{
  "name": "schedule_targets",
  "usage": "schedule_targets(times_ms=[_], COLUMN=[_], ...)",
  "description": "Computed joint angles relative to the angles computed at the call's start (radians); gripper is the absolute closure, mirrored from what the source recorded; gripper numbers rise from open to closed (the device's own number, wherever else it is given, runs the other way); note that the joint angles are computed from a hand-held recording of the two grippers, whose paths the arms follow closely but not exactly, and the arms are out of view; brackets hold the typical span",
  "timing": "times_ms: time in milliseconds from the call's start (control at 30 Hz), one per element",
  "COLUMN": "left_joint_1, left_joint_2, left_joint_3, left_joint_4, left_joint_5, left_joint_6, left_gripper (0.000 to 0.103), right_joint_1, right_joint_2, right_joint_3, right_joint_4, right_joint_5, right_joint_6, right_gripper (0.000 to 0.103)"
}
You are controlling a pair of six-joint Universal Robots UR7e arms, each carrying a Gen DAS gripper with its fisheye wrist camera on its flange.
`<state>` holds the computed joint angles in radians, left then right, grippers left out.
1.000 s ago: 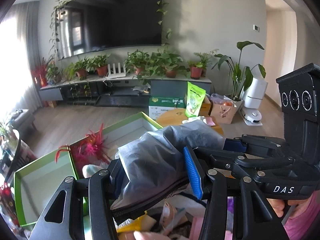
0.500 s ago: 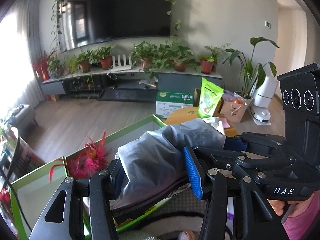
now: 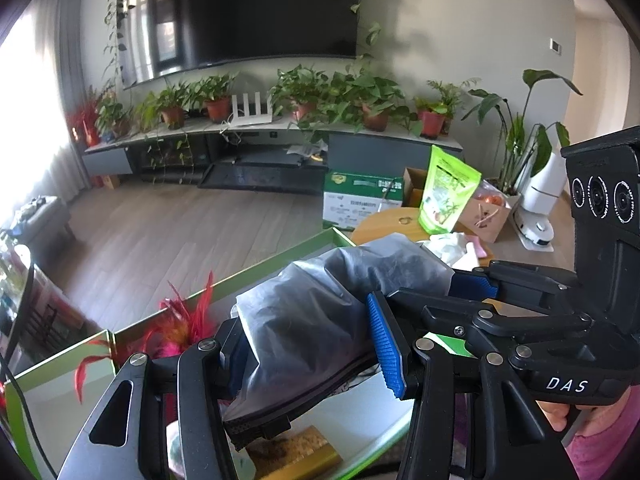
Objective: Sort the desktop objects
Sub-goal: 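Carry the grey bag with both grippers over to the green box, then lower the grey bag into the green box and open both grippers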
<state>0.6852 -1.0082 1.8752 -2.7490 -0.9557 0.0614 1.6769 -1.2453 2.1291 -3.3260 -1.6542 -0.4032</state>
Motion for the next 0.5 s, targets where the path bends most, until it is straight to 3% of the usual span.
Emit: schedule_targets(times_ms=[167, 300, 500], left_joint_1=[0.019, 0.029, 0.049], left_joint_2=[0.046, 0.088, 0.116], left_joint_3=[-0.042, -0.082, -0.121], left_joint_4=[0.002, 0.042, 0.178], left_joint_5=[0.011, 0.065, 0.097], left_joint_6=[0.005, -0.008, -0.069], left_gripper=[0.051, 0.051, 0.049], right_joint_1=[-0.016, -0.028, -0.021], right_joint_2=[0.026, 0.054, 0.115], right_joint_3=[-0.029, -0.06, -0.092], right_joint_4=[-0.006, -0.012, -0.073], right_joint_5=[-0.004, -0.018, -0.134], right_joint_6=[-0.017, -0.038, -0.047], right_gripper=[0.069, 0.069, 0.062])
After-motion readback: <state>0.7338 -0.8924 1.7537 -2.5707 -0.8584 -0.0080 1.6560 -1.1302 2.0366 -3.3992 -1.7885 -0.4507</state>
